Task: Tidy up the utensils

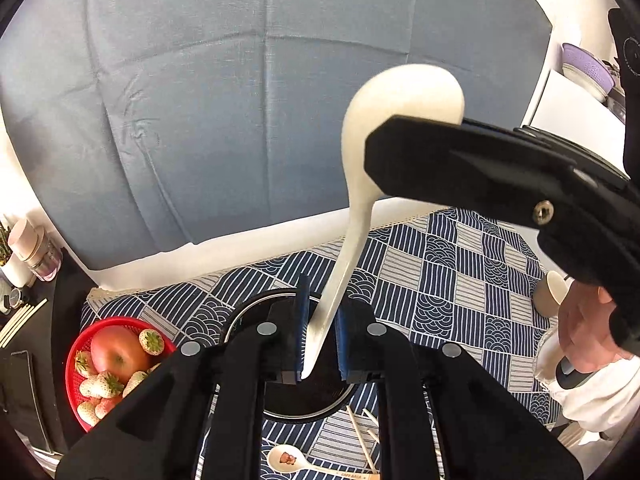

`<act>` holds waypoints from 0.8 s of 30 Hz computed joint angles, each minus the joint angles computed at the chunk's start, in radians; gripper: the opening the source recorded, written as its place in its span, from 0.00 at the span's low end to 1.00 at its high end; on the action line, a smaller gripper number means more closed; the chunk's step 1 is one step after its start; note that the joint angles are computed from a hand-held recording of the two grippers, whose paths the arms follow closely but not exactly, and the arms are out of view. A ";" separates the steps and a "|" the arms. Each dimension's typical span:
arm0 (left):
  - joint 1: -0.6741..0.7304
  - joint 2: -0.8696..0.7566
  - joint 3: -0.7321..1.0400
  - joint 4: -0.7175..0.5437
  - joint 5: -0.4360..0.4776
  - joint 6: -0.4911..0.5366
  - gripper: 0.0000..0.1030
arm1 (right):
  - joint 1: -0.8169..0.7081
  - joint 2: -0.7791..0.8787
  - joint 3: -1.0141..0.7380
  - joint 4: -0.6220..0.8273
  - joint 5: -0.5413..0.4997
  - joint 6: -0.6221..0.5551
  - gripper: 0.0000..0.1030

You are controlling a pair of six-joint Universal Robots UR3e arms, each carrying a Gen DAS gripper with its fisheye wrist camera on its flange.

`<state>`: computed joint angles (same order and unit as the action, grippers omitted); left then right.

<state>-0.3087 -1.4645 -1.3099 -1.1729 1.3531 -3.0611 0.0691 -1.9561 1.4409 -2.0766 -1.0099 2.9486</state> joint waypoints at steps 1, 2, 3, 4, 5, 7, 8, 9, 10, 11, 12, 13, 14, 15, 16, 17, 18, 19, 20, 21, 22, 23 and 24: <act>-0.004 0.012 -0.020 0.017 0.010 -0.005 0.35 | -0.002 -0.008 0.011 0.000 -0.002 -0.004 0.09; -0.004 0.029 -0.050 0.042 0.020 -0.007 0.59 | -0.011 -0.016 0.018 0.014 0.002 -0.012 0.16; -0.009 0.046 -0.082 0.071 0.040 -0.011 0.68 | -0.028 -0.025 0.022 0.041 0.014 -0.026 0.27; -0.011 0.062 -0.104 0.086 0.054 -0.013 0.71 | -0.046 -0.040 0.032 0.058 0.025 -0.036 0.35; -0.002 0.081 -0.128 0.093 0.048 -0.012 0.78 | -0.067 -0.063 0.049 0.068 0.033 -0.048 0.47; 0.015 0.130 -0.191 0.127 0.049 -0.033 0.92 | -0.142 -0.119 0.077 0.125 0.101 -0.100 0.50; 0.030 0.156 -0.219 0.137 0.037 -0.041 0.92 | -0.178 -0.144 0.083 0.162 0.129 -0.125 0.55; 0.049 0.182 -0.245 0.137 0.018 -0.044 0.93 | -0.202 -0.161 0.089 0.180 0.137 -0.137 0.61; 0.061 0.202 -0.265 0.134 0.012 -0.048 0.94 | -0.231 -0.181 0.098 0.205 0.151 -0.154 0.63; 0.064 0.217 -0.283 0.132 0.022 -0.052 0.94 | -0.264 -0.201 0.102 0.240 0.172 -0.175 0.63; 0.070 0.231 -0.299 0.126 0.030 -0.049 0.94 | -0.295 -0.217 0.102 0.279 0.190 -0.194 0.64; 0.075 0.243 -0.309 0.113 0.031 -0.046 0.94 | -0.322 -0.233 0.105 0.311 0.205 -0.210 0.65; 0.083 0.255 -0.321 0.102 0.034 -0.043 0.94 | -0.340 -0.247 0.111 0.328 0.211 -0.217 0.68; 0.093 0.271 -0.340 0.098 0.036 -0.040 0.94 | -0.348 -0.259 0.120 0.331 0.209 -0.217 0.72; 0.105 0.284 -0.354 0.089 0.032 -0.037 0.94 | -0.359 -0.270 0.126 0.345 0.213 -0.225 0.74; 0.116 0.299 -0.367 0.077 0.023 -0.035 0.94 | -0.369 -0.280 0.131 0.364 0.220 -0.235 0.76; 0.132 0.315 -0.383 0.067 0.011 -0.031 0.94 | -0.372 -0.288 0.136 0.376 0.221 -0.239 0.80; 0.148 0.329 -0.399 0.059 0.004 -0.027 0.94 | -0.370 -0.293 0.142 0.380 0.219 -0.239 0.81; 0.167 0.344 -0.415 0.048 -0.007 -0.017 0.94 | -0.369 -0.300 0.148 0.387 0.219 -0.242 0.82; 0.186 0.359 -0.435 0.041 -0.017 -0.007 0.94 | -0.356 -0.299 0.153 0.383 0.209 -0.237 0.82; 0.202 0.374 -0.448 0.022 -0.023 0.002 0.94 | -0.334 -0.294 0.159 0.368 0.190 -0.224 0.83; 0.215 0.388 -0.462 0.011 -0.030 0.010 0.94 | -0.315 -0.294 0.168 0.352 0.168 -0.210 0.83; 0.230 0.402 -0.477 -0.001 -0.040 0.021 0.94 | -0.290 -0.290 0.178 0.326 0.144 -0.190 0.83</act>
